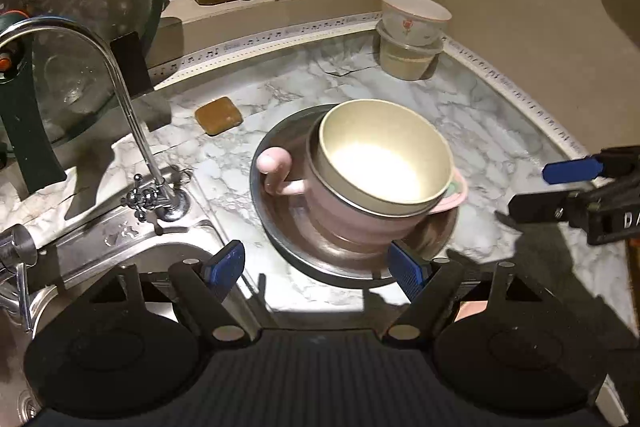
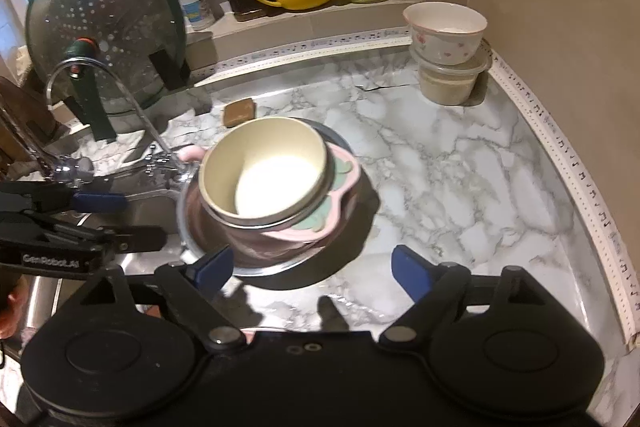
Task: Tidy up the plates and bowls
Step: 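Open both grippers and pull back from the nested bowls, then close both grippers on the steel bowl rim holding the pot and bowl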
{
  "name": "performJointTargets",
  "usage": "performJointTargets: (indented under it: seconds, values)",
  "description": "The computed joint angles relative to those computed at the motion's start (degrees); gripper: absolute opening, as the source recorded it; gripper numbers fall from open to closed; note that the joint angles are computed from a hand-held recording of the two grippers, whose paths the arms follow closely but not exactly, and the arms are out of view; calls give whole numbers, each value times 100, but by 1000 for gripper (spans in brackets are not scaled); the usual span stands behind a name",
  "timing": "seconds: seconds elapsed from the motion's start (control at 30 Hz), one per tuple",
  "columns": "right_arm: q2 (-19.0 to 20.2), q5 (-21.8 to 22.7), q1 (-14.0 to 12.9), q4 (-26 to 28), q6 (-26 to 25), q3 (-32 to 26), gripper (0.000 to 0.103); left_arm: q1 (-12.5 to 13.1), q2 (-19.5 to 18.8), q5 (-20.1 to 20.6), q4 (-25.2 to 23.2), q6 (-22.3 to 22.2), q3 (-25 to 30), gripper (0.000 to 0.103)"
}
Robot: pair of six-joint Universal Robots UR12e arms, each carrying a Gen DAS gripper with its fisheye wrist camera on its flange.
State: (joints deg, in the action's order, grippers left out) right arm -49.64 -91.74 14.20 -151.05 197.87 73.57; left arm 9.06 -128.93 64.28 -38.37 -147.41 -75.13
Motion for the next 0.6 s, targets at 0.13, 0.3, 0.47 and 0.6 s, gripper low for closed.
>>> performJointTargets:
  seconds: [0.13, 0.3, 0.47, 0.6]
  values:
    - [48, 41, -73, 83, -33, -35, 86, -28, -75, 106, 17, -142, 48, 78]
    - [123, 18, -166, 182, -71, -100, 86, -55, -148, 138, 133, -330, 75, 78]
    - [174, 187, -249, 146, -162, -128, 84, -97, -216, 212, 234, -477, 116, 78]
    - [251, 381, -303, 136, -312, -235, 83, -116, -294, 217, 175, -636, 204, 78]
